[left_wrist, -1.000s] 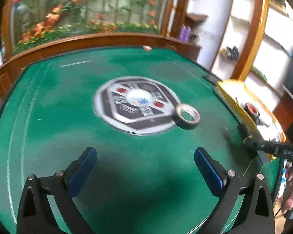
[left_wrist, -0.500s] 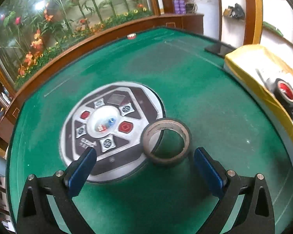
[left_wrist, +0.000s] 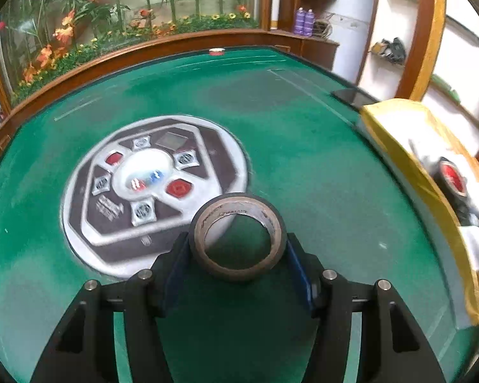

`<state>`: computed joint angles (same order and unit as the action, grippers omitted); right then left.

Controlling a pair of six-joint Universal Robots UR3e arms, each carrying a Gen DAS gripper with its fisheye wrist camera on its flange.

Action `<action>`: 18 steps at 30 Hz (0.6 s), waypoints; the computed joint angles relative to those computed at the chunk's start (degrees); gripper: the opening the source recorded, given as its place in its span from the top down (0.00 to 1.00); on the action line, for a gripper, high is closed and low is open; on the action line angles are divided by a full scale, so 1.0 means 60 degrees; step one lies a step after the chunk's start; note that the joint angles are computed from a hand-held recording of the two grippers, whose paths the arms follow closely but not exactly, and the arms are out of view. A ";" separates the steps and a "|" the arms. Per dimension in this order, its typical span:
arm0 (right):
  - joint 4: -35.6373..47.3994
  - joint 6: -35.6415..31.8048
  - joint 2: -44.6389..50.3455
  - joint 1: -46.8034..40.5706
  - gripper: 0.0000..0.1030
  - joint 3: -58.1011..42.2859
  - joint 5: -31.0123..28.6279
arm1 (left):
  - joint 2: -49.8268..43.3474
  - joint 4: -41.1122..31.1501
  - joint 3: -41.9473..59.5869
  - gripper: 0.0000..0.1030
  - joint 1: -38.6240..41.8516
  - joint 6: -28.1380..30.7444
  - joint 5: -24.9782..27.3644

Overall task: Organize rigid objects
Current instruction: 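Grasp the black tape roll with the left tool while the right tool carries the tube toward the box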

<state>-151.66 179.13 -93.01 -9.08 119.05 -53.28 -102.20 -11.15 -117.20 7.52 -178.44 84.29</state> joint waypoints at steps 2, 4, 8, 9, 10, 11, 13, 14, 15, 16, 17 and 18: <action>0.0064 -0.0073 -0.0231 -0.0226 0.83 0.0116 0.0009 | 0.0281 -0.0097 -0.0246 0.43 0.0067 -0.0010 -0.0395; 0.0093 -0.0168 -0.0431 -0.0440 0.83 0.0294 0.0051 | 0.0561 -0.0044 -0.0561 0.43 -0.0004 0.0069 -0.0569; 0.0183 -0.0299 -0.0546 -0.0684 0.83 0.0480 -0.0002 | 0.0896 -0.0107 -0.0624 0.43 -0.0184 0.0192 -0.0777; 0.0212 -0.0335 -0.0563 -0.0734 0.83 0.0489 -0.0013 | 0.0989 -0.0155 -0.0614 0.43 -0.0215 0.0181 -0.0881; 0.0221 -0.0336 -0.0542 -0.0739 0.83 0.0448 -0.0045 | 0.1045 -0.0240 -0.0528 0.43 -0.0273 0.0166 -0.0952; 0.0237 -0.0362 -0.0538 -0.0761 0.83 0.0432 -0.0049 | 0.1039 -0.0311 -0.0397 0.43 -0.0351 0.0159 -0.0984; 0.0429 -0.0467 -0.0462 -0.0825 0.83 0.0198 -0.0038 | 0.1074 -0.0526 -0.0093 0.43 -0.0576 0.0142 -0.1102; 0.0492 -0.0508 -0.0406 -0.0832 0.83 0.0088 -0.0043 | 0.0988 -0.0648 0.0151 0.43 -0.0646 0.0142 -0.1202; 0.0608 -0.0545 -0.0303 -0.0831 0.83 -0.0137 -0.0084 | 0.0934 -0.0697 0.0298 0.43 -0.0728 0.0130 -0.1232; 0.0680 -0.0559 -0.0236 -0.0828 0.83 -0.0291 -0.0117 | 0.0793 -0.0836 0.0659 0.43 -0.0918 0.0082 -0.1202; 0.0794 -0.0598 -0.0071 -0.0812 0.83 -0.0612 -0.0196 | 0.0628 -0.0951 0.1001 0.43 -0.1074 0.0052 -0.1181; 0.0874 -0.0608 0.0085 -0.0788 0.83 -0.0883 -0.0286 | 0.0437 -0.1109 0.1407 0.43 -0.1226 0.0041 -0.1180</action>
<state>-146.42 175.48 -92.49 -13.81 113.75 -55.00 -99.58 -17.81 -108.75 0.16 -178.19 77.21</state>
